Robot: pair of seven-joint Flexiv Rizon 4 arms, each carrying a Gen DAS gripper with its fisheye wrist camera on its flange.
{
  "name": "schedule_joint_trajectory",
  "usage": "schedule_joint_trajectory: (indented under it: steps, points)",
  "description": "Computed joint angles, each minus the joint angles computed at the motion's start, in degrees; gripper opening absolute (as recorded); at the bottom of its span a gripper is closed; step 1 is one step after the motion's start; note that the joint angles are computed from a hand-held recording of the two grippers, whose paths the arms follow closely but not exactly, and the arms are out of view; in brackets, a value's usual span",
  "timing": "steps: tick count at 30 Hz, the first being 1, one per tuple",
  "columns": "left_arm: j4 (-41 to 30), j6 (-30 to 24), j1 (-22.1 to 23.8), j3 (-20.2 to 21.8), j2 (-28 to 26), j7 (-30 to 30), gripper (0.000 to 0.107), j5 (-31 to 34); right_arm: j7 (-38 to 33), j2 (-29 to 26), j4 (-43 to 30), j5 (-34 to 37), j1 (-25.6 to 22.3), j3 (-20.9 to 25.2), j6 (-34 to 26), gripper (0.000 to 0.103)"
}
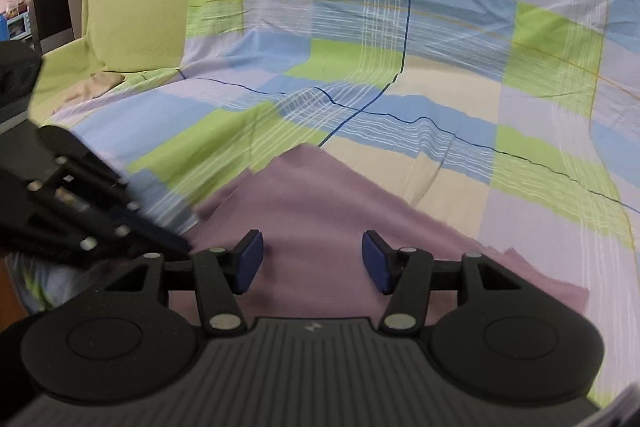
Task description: Fold clothes
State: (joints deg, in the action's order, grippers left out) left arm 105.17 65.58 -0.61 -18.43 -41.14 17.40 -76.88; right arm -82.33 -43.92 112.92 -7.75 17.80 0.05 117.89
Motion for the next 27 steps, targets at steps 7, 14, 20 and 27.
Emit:
schedule_joint_trajectory:
  steps: [7,14,20,27]
  points:
    - [-1.8,-1.1,-0.1,-1.0,0.8,2.8,0.000,-4.6,0.4,0.7,1.5,-4.4,-5.8,4.2,2.7,0.057]
    - [-7.7,1.9,-4.4,1.4,-4.1,-1.7,0.000,2.3,1.2,0.6,3.3,4.3,-1.8,-2.6,3.5,0.056]
    - [-8.3,4.0,-0.8,-5.1,-4.1,2.5,0.000,-0.5,3.8,3.2,7.5,4.5,-7.0,0.8,7.6,0.056]
    - [-17.5,10.4,-5.8,-2.9,-11.7,0.6,0.003,7.7,1.5,0.4,2.6,1.5,-6.9,-1.9,4.7,0.054]
